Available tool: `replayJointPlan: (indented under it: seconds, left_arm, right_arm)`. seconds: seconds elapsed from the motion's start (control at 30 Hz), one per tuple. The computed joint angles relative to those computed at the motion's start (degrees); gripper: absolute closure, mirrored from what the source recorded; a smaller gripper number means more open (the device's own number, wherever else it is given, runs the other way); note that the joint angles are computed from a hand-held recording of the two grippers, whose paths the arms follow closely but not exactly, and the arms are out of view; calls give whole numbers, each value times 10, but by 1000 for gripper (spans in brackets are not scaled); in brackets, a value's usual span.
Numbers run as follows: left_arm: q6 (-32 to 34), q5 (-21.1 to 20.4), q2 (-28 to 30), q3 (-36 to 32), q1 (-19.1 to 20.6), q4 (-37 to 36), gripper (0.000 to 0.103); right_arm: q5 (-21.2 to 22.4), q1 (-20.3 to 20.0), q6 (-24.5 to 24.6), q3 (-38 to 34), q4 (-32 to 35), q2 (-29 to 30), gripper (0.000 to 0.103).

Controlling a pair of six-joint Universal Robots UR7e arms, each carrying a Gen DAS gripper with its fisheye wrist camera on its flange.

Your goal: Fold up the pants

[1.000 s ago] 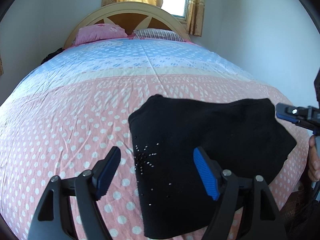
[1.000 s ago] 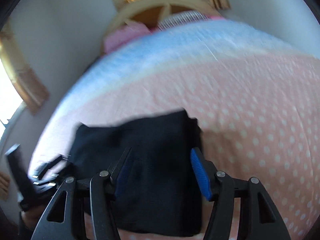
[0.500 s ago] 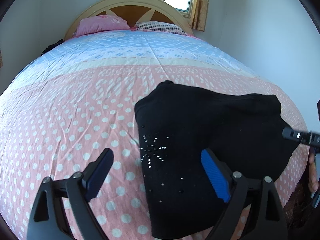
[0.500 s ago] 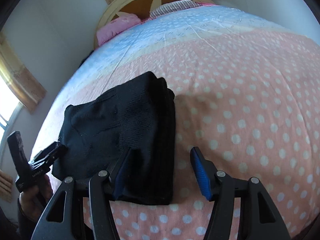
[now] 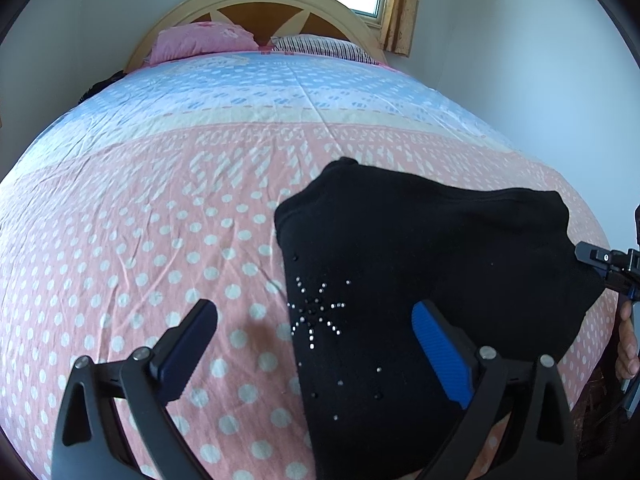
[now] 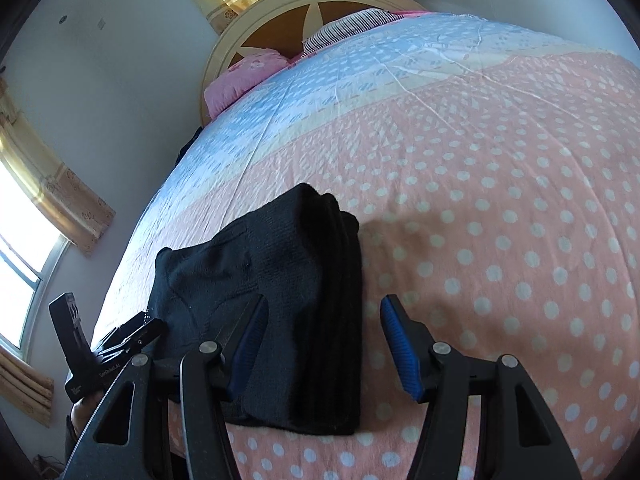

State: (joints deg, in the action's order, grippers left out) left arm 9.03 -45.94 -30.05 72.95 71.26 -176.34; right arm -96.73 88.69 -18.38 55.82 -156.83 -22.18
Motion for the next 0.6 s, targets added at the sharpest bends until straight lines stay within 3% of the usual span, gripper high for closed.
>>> replayJointPlan:
  seconds: [0.1,0.27,0.4,0.6]
  left_arm:
    - [14,5,8,-16,1,7,2]
    - [1,-13,9,-35,10,46,0]
    - [-14,-33,4,-41,16,70,0]
    - [-14,-45,4,-46,20,82,0]
  right_arm:
    - [-1,0,4,-35,33,19,44]
    - [-5,-1,-3,-26,25,15,52]
    - [15,-6,2,-19,42,7,59]
    - [-14,-1,-20,-7,25,5,59]
